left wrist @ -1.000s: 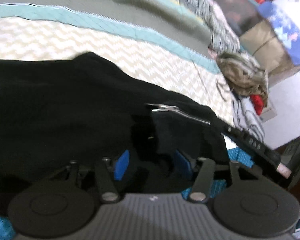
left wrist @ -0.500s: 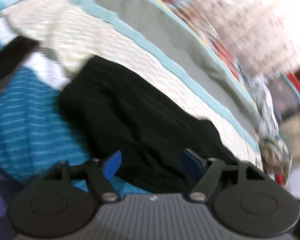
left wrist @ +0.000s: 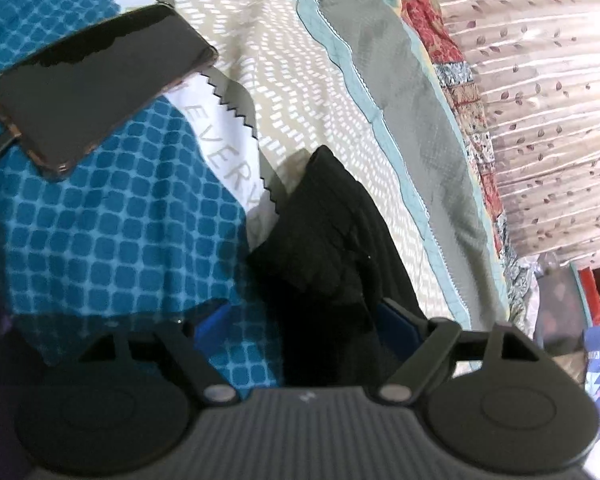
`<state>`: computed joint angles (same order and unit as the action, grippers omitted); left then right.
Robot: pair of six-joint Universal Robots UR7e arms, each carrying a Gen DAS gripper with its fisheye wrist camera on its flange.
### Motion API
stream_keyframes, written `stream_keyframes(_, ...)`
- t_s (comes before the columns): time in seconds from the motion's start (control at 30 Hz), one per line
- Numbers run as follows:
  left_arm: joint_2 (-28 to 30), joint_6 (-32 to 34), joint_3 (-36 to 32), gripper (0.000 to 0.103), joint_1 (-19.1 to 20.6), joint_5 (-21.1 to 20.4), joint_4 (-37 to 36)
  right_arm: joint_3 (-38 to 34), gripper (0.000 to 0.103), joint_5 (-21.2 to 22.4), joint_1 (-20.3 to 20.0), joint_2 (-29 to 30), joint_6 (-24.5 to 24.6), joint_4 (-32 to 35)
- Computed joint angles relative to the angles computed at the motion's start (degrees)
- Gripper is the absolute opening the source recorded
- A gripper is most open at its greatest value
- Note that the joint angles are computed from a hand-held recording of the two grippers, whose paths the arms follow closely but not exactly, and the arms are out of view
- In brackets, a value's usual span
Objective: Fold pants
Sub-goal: 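Lift and fold the zippered edge with the left gripper over the pants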
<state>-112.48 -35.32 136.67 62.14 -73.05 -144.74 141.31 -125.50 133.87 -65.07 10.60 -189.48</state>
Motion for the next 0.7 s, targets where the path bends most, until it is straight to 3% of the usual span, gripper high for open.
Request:
stream_keyframes(0.07,1.5,1.0,-0.3,0.081,-0.7,0.6,-0.4,-1.2,0.040,0.9,-0.7,1.7,0.0,1.1)
stream_keyframes(0.2,2.9,2.2,-1.1,0.081,-2.9,3.2,1.3,-1.6,0.040,2.2,-3.3,2.7,5.1,6.3)
stream_keyframes(0.27,3.6,3.0,-1.2,0.081,-4.2,5.2,2.2,0.0,0.040,3.6,-4.3,2.6,5.6,3.0)
stream_keyframes(0.53,5.0,4.5,-0.3,0.081,-7.0,9.4,2.2,2.0,0.040,7.0,-6.2,0.3,8.0,1.4)
stream_keyframes(0.6,4.7,4.4,0.1,0.067,-8.1,11.6,2.9,1.9,0.040,6.8,-6.0,0.1,8.0,1.9)
stream_keyframes(0.63,4.9,4.4,0.1,0.054,-8.8,13.4,3.5,1.7,0.040,6.6,-5.9,0.1,7.8,2.2)
stream_keyframes(0.7,4.7,5.5,0.4,0.047,-9.2,14.3,3.6,1.0,0.040,5.8,-5.2,0.5,6.9,3.2)
